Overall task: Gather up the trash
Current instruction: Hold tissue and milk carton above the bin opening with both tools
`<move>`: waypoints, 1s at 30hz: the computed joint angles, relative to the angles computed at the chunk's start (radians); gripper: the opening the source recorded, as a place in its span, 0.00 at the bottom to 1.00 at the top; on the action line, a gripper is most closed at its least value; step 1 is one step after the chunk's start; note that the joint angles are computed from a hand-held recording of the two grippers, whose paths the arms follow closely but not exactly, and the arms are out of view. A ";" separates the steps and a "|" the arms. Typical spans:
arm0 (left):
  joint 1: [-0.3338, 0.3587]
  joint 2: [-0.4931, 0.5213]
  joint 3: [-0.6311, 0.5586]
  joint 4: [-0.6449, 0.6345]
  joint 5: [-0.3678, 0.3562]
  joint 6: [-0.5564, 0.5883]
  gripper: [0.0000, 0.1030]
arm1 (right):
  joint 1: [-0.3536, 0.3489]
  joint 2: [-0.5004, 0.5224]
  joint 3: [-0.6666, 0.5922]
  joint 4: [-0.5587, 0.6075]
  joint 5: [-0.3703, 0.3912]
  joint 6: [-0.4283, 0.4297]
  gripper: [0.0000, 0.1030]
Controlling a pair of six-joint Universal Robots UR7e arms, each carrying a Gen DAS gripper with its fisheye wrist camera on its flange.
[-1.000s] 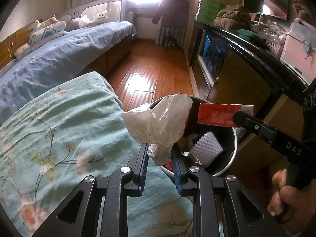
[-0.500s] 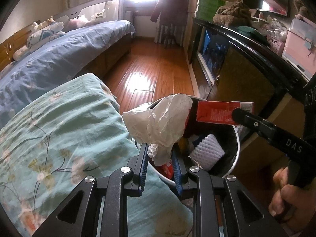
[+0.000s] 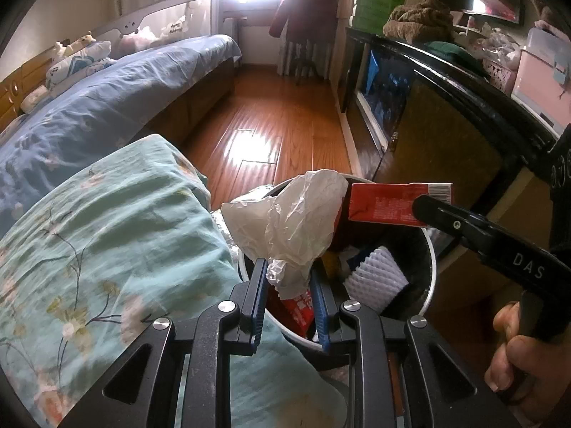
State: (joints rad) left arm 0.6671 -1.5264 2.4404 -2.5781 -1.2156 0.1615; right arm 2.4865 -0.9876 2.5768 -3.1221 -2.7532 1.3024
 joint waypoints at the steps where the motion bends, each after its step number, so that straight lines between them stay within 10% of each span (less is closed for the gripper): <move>1: 0.000 0.004 -0.002 -0.001 0.000 0.000 0.21 | -0.001 0.000 0.000 0.001 0.000 0.000 0.47; 30: -0.001 0.089 -0.024 -0.047 0.011 0.005 0.21 | -0.044 0.023 0.013 -0.101 0.022 -0.082 0.47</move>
State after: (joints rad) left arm 0.6661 -1.4374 2.4165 -2.6251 -1.2043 0.1669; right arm 2.4422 -0.9644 2.5900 -3.2235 -2.7316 1.2202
